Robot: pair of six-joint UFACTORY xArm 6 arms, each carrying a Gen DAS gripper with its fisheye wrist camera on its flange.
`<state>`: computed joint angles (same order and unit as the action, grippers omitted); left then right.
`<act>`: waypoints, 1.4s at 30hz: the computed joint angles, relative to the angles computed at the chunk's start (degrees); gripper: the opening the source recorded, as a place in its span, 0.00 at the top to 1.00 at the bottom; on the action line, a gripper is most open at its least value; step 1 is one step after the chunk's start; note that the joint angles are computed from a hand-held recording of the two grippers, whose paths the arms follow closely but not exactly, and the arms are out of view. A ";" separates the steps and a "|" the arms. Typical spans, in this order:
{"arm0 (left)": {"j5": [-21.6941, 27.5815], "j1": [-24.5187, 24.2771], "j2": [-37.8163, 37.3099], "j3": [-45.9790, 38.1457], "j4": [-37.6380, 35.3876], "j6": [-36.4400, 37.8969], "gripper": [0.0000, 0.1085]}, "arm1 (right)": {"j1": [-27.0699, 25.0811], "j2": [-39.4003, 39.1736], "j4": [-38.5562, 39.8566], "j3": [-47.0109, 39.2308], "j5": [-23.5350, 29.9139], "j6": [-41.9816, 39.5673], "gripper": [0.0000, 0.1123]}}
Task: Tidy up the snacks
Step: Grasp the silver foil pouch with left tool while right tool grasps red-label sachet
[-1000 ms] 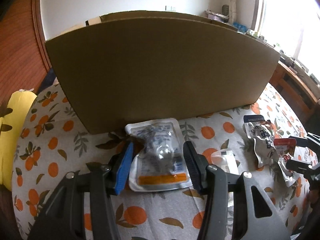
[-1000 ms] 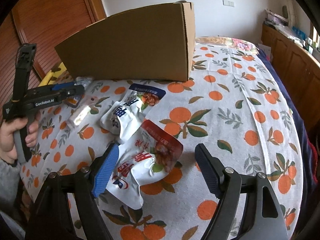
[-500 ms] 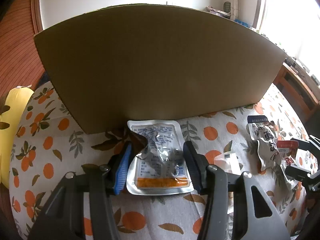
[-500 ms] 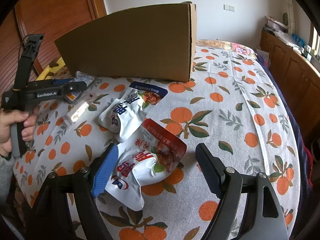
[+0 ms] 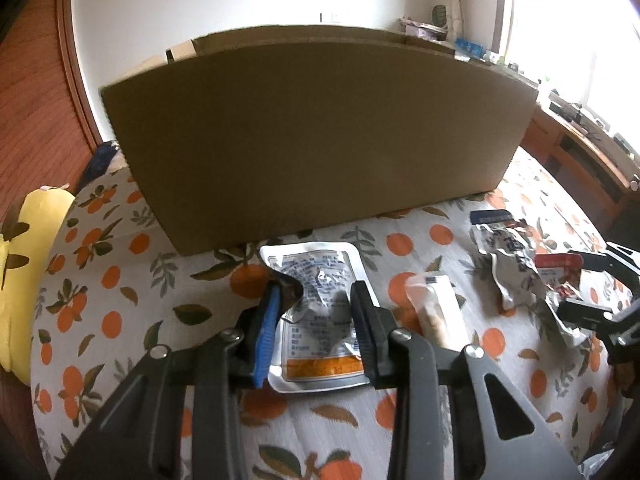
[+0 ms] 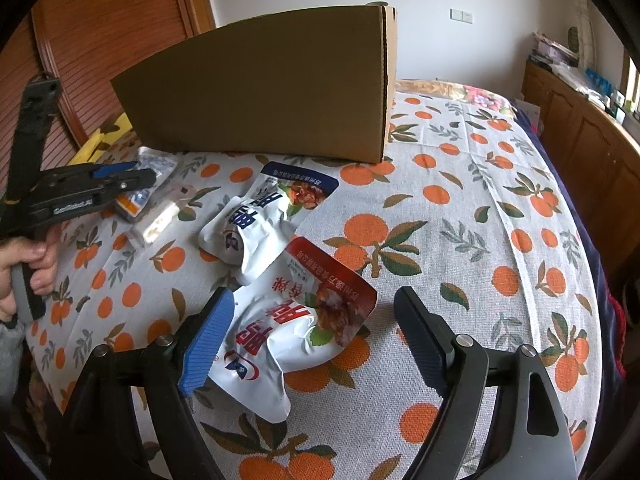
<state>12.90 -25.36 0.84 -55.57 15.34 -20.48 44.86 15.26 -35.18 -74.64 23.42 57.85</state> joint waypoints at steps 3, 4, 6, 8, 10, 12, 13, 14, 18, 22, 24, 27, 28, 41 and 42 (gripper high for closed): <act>-0.85 -0.02 -2.35 1.79 0.90 -1.17 0.77 | 0.00 0.00 -0.15 -0.02 0.01 0.27 0.27; -0.96 0.14 -3.04 2.36 -0.38 0.07 0.77 | 0.05 0.05 -0.65 -0.20 0.42 0.76 0.29; -0.59 0.04 -3.40 2.34 0.24 -0.19 0.78 | 0.18 0.16 -1.55 -0.52 1.05 1.63 0.32; -0.42 0.31 -3.57 2.52 0.18 0.15 0.78 | 0.26 0.03 -1.93 -0.46 1.29 1.69 0.36; -0.41 0.76 -4.16 3.43 -1.15 1.57 0.78 | 0.59 0.21 -2.74 -0.95 2.29 1.82 0.41; 0.16 0.81 -3.37 2.82 -2.56 1.84 0.76 | 1.06 0.48 -3.47 -1.56 3.50 1.72 0.49; 0.66 0.82 -2.62 2.15 -2.57 1.47 0.76 | 1.38 0.83 -3.86 -2.16 4.32 1.33 0.53; 1.01 0.92 -2.15 1.79 -2.65 1.32 0.74 | 1.59 1.04 -4.01 -2.48 4.50 0.94 0.59; 1.52 1.03 -1.24 1.12 -2.72 1.11 0.70 | 1.64 1.33 -4.33 -2.60 4.11 0.87 0.64; 3.25 0.72 0.19 -0.30 -0.87 0.73 0.64 | 0.79 0.56 -3.22 -1.16 1.50 1.01 0.70; 3.32 0.65 0.28 -0.51 2.09 -1.23 0.64 | 0.48 0.11 -2.52 -0.42 0.17 0.77 0.72; 3.66 0.44 0.41 -0.87 1.00 -0.37 0.64 | 0.17 -0.71 -1.48 0.74 -1.36 0.37 0.75; 3.34 0.43 0.34 -0.69 -0.24 1.03 0.65 | 0.11 -1.12 -1.58 1.20 -1.93 0.61 0.79; -0.52 -0.55 -6.49 5.75 -4.45 5.30 0.78 | 0.05 -4.28 -1.77 3.01 -5.08 1.46 0.95; -0.52 -0.73 -7.29 6.09 -5.99 6.46 0.80 | -0.05 -4.54 -1.54 3.34 -5.46 1.66 0.95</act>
